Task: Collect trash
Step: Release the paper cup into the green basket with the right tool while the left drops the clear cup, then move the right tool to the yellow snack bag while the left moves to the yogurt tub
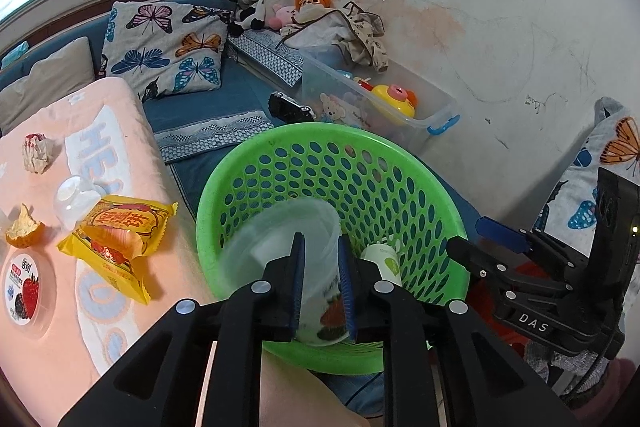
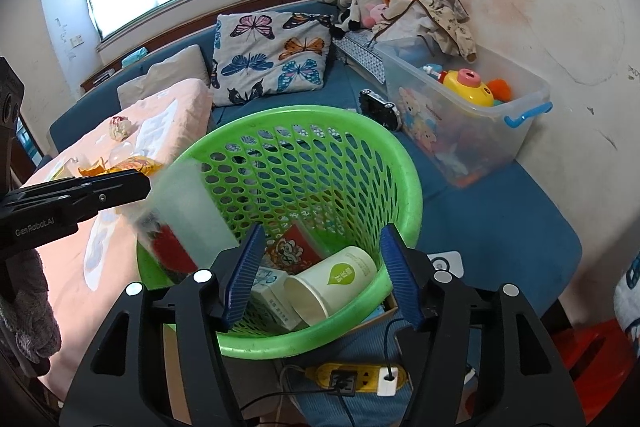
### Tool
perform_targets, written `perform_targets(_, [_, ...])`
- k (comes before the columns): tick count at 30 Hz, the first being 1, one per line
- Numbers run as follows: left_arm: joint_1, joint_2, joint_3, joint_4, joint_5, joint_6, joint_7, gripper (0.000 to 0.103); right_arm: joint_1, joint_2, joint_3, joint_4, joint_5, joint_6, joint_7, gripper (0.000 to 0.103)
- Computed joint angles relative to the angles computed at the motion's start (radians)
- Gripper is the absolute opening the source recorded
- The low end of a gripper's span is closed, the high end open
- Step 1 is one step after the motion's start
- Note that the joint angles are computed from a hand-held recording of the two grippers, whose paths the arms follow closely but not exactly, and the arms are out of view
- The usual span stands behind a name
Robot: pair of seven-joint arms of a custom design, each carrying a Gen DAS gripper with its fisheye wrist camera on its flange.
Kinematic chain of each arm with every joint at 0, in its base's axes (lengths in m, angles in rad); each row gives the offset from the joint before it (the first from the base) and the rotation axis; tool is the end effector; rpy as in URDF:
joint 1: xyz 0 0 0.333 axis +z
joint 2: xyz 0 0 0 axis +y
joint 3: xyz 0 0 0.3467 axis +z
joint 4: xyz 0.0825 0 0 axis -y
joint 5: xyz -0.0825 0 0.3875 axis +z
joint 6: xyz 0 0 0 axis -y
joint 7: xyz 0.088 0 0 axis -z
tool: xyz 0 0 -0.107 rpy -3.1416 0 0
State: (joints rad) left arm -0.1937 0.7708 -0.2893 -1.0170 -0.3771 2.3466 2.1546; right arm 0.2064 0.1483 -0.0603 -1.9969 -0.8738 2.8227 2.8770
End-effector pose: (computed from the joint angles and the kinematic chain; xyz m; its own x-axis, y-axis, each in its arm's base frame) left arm 0.7694 -0.2996 0.4937 -0.7158 -0.6667 0.2078 -0.6043 0.4421 -0.6629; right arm 0.6163 0.1312 0.4790 -0.3322 -0.9306 -0.1535 -0.6132 0.3368 -0.7145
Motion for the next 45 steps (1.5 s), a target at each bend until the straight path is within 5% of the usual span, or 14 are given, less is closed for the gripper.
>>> perform_targets(24, [0.123,-0.195,-0.003,-0.278,-0.128,0.17,0.09,0.053,0.032,0.018,0.021,0.067,0.023,0.017,-0.082,0.072])
perform_targets(45, [0.239,-0.231,0.075,-0.355,-0.108,0.26,-0.006,0.058,0.091,0.236,0.105,0.376,0.471,-0.002,-0.668,0.081])
